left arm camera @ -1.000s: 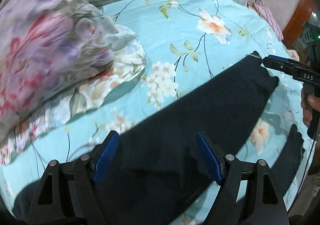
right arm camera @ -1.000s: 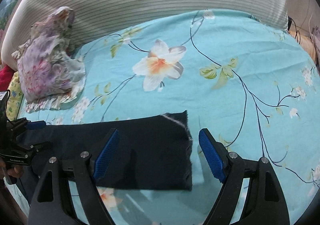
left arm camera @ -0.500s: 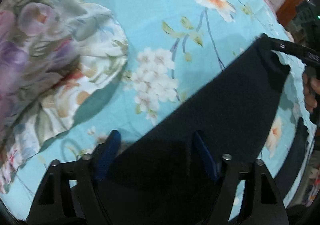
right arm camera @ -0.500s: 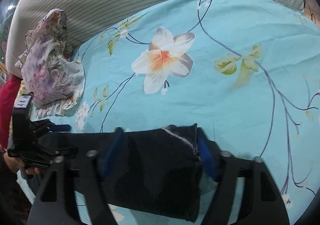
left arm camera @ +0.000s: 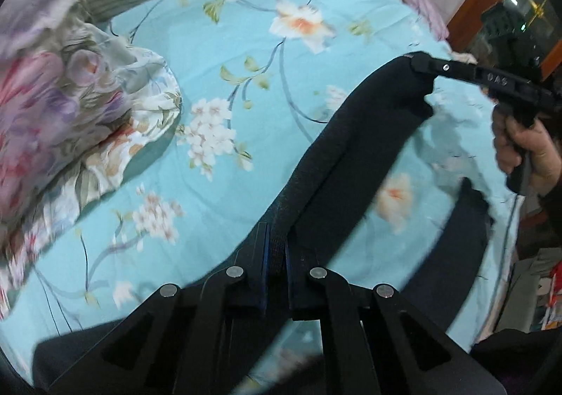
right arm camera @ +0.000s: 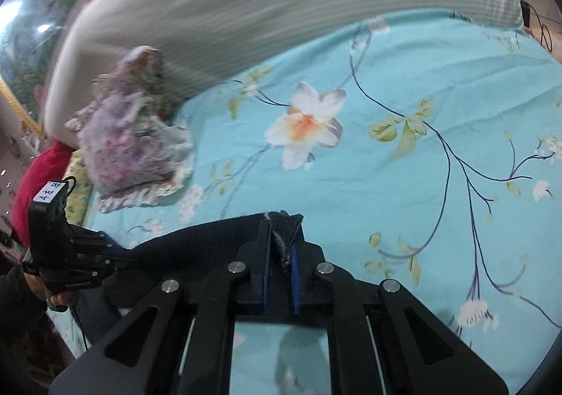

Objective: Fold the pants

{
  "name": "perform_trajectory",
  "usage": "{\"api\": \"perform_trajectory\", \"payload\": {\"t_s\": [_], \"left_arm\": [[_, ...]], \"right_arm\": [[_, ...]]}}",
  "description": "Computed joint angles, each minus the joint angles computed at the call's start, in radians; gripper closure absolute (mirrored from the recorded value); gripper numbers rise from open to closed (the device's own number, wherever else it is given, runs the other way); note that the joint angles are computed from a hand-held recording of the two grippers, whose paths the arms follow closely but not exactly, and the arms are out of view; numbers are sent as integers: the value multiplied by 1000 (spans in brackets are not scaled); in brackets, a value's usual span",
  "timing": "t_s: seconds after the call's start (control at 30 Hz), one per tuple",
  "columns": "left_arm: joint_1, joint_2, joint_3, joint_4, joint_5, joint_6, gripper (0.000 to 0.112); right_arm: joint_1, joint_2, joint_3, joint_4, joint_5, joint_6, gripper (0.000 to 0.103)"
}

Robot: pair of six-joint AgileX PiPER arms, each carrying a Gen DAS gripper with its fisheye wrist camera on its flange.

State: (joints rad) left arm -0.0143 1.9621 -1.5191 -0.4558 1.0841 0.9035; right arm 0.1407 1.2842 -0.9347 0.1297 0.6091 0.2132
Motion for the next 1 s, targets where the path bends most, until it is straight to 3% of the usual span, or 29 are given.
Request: {"api": "perform_trajectory", "payload": {"t_s": [0.2, 0.3, 0.6, 0.83, 1.0], "left_arm": [[86, -176, 212, -76, 22, 47, 107], [117, -248, 274, -93, 54, 51, 107], [153, -415, 488, -103, 46, 110, 107], [191, -486, 566, -100, 66, 173, 107], [210, -517, 626, -103, 78, 228, 107]], "right_arm": [[7, -183, 106, 59, 33, -58, 93], [34, -261, 147, 50, 84, -46, 93], [171, -466, 220, -77, 256, 89, 93], [438, -561, 254, -264, 348, 380, 93], [682, -582, 262, -412, 470, 607, 93]]}}
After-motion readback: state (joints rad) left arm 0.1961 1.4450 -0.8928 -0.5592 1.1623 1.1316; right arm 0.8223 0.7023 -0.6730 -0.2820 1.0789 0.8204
